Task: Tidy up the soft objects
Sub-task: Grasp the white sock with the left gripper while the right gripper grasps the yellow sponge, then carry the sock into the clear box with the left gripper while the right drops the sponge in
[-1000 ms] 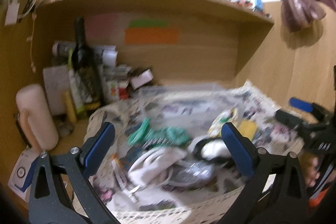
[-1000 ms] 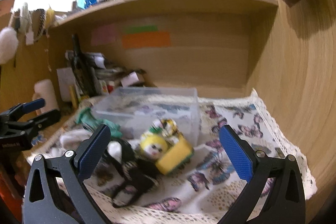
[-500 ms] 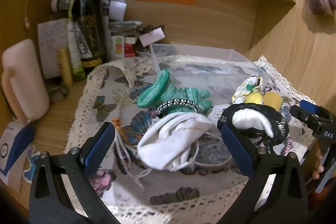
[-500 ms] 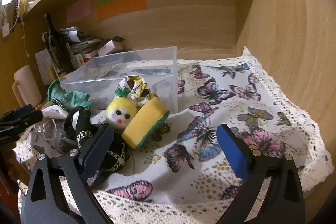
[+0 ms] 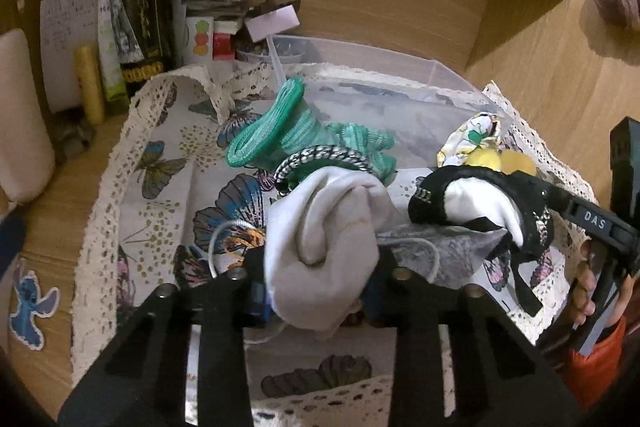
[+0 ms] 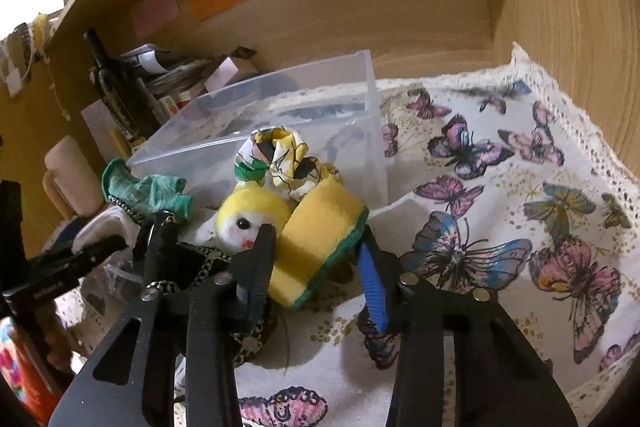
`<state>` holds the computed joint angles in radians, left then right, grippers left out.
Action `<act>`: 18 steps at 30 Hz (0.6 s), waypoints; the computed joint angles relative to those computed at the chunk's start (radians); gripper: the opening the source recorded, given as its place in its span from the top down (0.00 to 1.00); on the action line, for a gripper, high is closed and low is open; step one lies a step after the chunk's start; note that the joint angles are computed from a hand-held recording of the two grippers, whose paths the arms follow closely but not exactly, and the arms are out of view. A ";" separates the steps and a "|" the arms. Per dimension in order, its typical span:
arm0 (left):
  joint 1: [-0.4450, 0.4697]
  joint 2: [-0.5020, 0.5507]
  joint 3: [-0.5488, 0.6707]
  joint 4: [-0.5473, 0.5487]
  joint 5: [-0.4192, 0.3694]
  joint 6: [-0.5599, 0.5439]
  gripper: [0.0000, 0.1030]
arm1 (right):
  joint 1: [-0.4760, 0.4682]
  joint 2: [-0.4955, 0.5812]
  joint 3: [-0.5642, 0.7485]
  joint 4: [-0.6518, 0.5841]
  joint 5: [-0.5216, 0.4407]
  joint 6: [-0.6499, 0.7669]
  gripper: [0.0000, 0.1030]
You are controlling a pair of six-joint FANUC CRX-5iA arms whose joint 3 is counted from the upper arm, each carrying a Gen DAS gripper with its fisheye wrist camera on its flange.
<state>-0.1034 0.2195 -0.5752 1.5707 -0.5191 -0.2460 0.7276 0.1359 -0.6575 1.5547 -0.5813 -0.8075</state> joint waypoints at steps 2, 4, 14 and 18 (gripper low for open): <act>-0.022 -0.028 -0.027 0.064 0.030 -0.068 0.72 | 0.038 0.004 0.010 -0.054 -0.064 0.058 0.67; -0.023 -0.045 -0.034 0.088 0.028 -0.091 0.72 | 0.061 -0.003 0.013 -0.085 -0.107 0.092 0.68; -0.044 -0.085 -0.022 0.228 0.016 -0.187 0.72 | 0.083 -0.049 0.003 -0.046 -0.221 0.100 0.68; -0.047 -0.065 0.014 0.199 0.016 -0.146 0.72 | 0.077 -0.048 0.009 -0.019 -0.226 0.100 0.68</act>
<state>-0.1508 0.1543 -0.5609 1.7693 -0.5026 -0.3924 0.8047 0.0883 -0.6484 1.5359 -0.8070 -0.7078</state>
